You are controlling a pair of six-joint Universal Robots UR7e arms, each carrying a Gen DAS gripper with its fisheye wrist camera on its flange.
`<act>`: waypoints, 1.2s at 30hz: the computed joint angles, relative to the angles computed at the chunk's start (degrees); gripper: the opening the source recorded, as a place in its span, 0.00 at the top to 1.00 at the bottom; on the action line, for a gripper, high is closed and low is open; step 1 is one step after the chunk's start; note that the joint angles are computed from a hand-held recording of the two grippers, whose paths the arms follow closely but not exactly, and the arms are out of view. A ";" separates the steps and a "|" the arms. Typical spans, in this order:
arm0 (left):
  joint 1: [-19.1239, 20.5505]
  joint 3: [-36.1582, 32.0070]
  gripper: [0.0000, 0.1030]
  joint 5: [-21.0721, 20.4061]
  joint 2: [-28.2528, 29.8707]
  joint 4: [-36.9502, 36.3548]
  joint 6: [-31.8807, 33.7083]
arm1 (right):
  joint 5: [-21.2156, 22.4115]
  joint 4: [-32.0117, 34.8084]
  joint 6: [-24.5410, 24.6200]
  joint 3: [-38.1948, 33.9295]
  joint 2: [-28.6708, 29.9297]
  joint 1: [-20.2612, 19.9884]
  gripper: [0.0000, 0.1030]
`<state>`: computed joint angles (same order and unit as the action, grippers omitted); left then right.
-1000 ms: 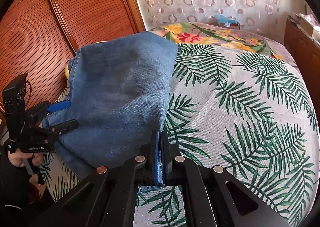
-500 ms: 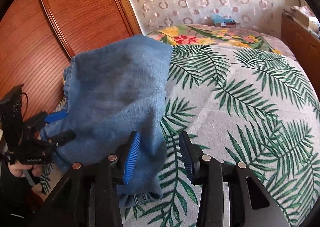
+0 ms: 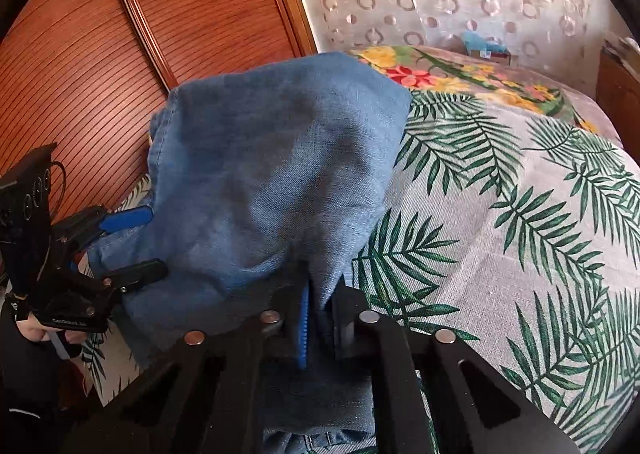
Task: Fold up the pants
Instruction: 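Lower the right tool onto the jeans stack edge and close it, then lift the jeans with the right tool and fold them over in half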
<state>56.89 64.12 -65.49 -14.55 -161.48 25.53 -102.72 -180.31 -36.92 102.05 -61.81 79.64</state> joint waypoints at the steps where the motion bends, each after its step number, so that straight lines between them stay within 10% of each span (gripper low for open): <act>1: 0.05 0.27 0.21 -0.36 -0.17 -0.48 0.09 | -0.03 -2.33 -0.32 1.14 -0.29 0.12 0.94; 16: -1.61 6.64 0.21 -2.71 -4.15 -2.05 -2.29 | -3.14 -11.33 3.81 11.47 -4.44 -0.03 0.93; 26: -1.84 7.18 0.21 -0.85 -2.93 -1.51 -1.73 | -3.61 -13.29 4.81 10.93 -2.45 -0.51 0.65; 36: -2.20 8.57 0.21 -0.19 -2.63 -4.25 -0.27 | -3.83 -14.97 4.42 10.75 -1.38 -0.74 0.63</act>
<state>54.69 72.69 -65.68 -17.18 -165.73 25.25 -106.55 -195.27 -32.50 112.80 -63.19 78.90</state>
